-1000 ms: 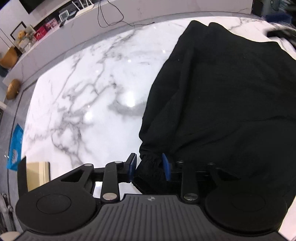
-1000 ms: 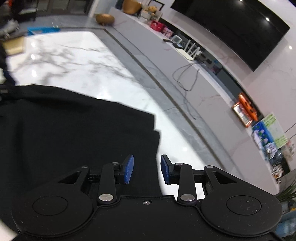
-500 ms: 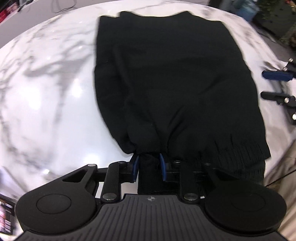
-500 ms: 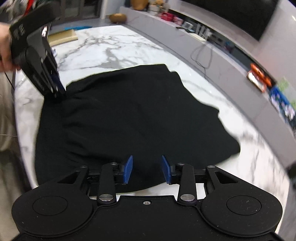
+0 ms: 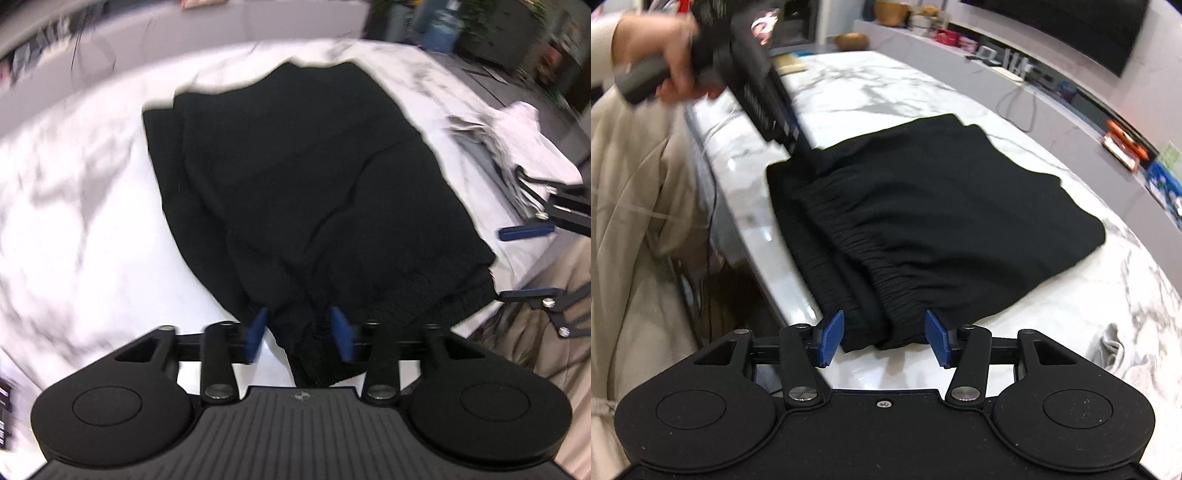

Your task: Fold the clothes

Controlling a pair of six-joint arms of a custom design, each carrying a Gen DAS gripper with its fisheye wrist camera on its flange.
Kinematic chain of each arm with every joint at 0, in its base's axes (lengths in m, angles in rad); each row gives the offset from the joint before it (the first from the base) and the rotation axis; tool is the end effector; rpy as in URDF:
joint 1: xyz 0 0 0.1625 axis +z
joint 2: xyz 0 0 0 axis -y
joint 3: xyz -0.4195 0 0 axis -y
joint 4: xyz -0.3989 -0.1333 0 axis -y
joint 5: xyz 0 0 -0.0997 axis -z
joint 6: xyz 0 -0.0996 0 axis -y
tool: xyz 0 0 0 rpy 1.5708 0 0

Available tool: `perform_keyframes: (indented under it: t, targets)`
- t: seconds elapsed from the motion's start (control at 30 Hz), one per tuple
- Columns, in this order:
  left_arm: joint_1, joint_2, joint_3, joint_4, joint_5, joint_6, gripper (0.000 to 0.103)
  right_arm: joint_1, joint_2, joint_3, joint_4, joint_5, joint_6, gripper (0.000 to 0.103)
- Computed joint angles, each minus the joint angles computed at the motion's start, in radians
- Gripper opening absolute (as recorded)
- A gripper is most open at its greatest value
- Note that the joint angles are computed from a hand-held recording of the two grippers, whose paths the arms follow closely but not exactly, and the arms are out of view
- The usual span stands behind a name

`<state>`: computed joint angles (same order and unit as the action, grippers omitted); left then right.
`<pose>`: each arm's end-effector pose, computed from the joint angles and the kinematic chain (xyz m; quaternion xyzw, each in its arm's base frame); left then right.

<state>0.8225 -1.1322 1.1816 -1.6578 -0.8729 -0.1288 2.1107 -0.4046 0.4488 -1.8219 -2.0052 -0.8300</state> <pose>-0.3174 -0.6319 0.4501 0.2803 0.8968 -0.1612 0.3020 0.5412 -0.7252 0.2421 0.5972 -0.7663 0.0688 0.2267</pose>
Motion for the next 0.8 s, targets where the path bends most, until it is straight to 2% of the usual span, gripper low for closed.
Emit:
perform_keyframes:
  t: [0.1, 0.17, 0.33, 0.4, 0.6, 0.7, 0.73, 0.8]
  targets:
    - [-0.037, -0.022, 0.052, -0.034, 0.05, 0.136, 0.058, 0.011, -0.005, 0.044, -0.055, -0.031, -0.091, 0.053]
    - [-0.048, -0.026, 0.084, -0.064, 0.075, 0.261, 0.061, 0.019, -0.011, 0.088, -0.109, -0.066, -0.154, 0.054]
    - [-0.063, -0.029, 0.182, -0.108, 0.11, 0.42, 0.061, 0.025, -0.005, 0.138, -0.195, -0.134, -0.241, 0.054]
    - [-0.057, -0.037, 0.229, -0.141, 0.151, 0.479, 0.061, 0.023, -0.003, 0.144, -0.208, -0.148, -0.256, 0.054]
    - [-0.031, -0.021, 0.248, -0.195, 0.17, 0.551, 0.061, 0.015, 0.005, 0.132, -0.192, -0.15, -0.237, 0.054]
    - [-0.028, -0.021, 0.25, -0.2, 0.177, 0.586, 0.061, 0.008, 0.024, 0.082, -0.138, -0.141, -0.188, 0.052]
    - [-0.031, -0.033, 0.256, -0.195, 0.18, 0.592, 0.061, 0.007, 0.028, 0.067, -0.117, -0.135, -0.168, 0.05]
    - [-0.029, -0.038, 0.273, -0.244, 0.18, 0.638, 0.061, 0.0, 0.059, -0.01, -0.039, -0.117, -0.11, 0.041]
